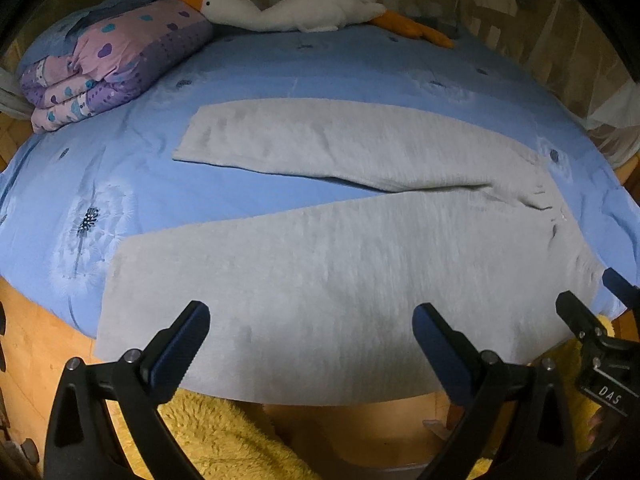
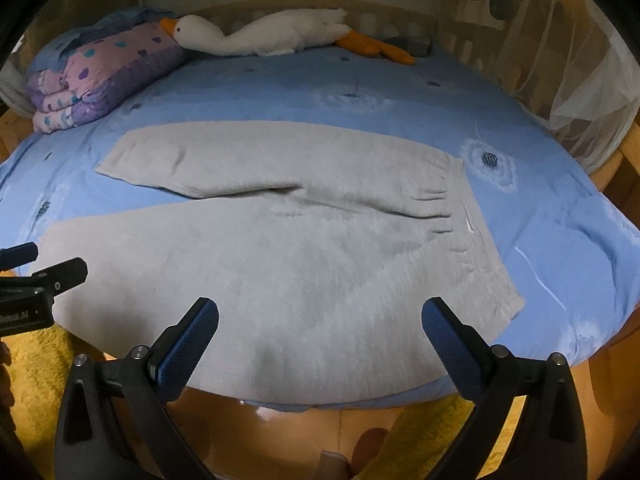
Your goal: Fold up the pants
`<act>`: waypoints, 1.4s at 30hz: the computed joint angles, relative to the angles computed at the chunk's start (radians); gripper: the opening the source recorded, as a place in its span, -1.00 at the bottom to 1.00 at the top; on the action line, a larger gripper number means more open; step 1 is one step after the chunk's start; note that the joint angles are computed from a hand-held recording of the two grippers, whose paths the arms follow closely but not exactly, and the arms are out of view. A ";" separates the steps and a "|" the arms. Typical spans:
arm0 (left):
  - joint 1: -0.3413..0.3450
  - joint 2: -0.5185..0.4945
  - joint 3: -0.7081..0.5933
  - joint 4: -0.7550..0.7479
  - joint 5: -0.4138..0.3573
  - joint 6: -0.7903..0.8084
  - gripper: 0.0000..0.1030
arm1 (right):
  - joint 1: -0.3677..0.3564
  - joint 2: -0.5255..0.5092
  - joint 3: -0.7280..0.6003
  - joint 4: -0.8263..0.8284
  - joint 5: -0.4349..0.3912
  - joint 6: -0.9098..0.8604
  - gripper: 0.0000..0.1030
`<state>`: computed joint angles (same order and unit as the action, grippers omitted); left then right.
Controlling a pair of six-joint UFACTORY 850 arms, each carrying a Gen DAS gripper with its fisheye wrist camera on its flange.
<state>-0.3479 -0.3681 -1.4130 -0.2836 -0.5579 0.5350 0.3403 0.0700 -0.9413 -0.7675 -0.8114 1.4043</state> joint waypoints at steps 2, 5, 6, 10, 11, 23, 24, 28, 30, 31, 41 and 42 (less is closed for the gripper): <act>0.001 0.001 -0.005 -0.003 -0.002 0.005 1.00 | 0.000 0.000 -0.002 0.000 0.001 -0.003 1.00; 0.002 -0.004 -0.020 -0.004 -0.008 0.005 1.00 | -0.005 0.001 -0.005 -0.003 0.005 -0.005 1.00; 0.003 -0.007 -0.026 -0.008 -0.013 0.007 1.00 | -0.008 0.001 -0.007 -0.004 0.005 -0.008 1.00; 0.009 -0.023 -0.064 -0.015 -0.034 0.011 1.00 | -0.017 -0.003 -0.018 -0.016 0.005 -0.016 1.00; 0.009 -0.026 -0.071 -0.013 -0.035 0.009 1.00 | -0.020 -0.003 -0.020 -0.017 0.006 -0.019 1.00; 0.022 -0.109 -0.234 0.020 -0.086 -0.049 1.00 | -0.082 -0.015 -0.057 -0.035 0.005 -0.064 1.00; 0.023 -0.115 -0.244 0.025 -0.089 -0.053 1.00 | -0.088 -0.017 -0.062 -0.038 0.004 -0.072 1.00; 0.025 -0.149 -0.306 0.047 -0.108 -0.064 1.00 | -0.115 -0.027 -0.082 -0.048 0.003 -0.104 1.00; 0.025 -0.171 -0.344 0.054 -0.118 -0.068 1.00 | -0.136 -0.031 -0.091 -0.046 0.014 -0.122 1.00; 0.024 -0.183 -0.363 0.062 -0.120 -0.074 1.00 | -0.145 -0.034 -0.095 -0.043 0.018 -0.130 1.00; -0.002 -0.380 -0.667 0.128 -0.223 -0.132 1.00 | -0.262 -0.096 -0.158 -0.033 0.062 -0.236 1.00; -0.004 -0.406 -0.707 0.129 -0.241 -0.135 1.00 | -0.272 -0.104 -0.164 -0.032 0.066 -0.245 1.00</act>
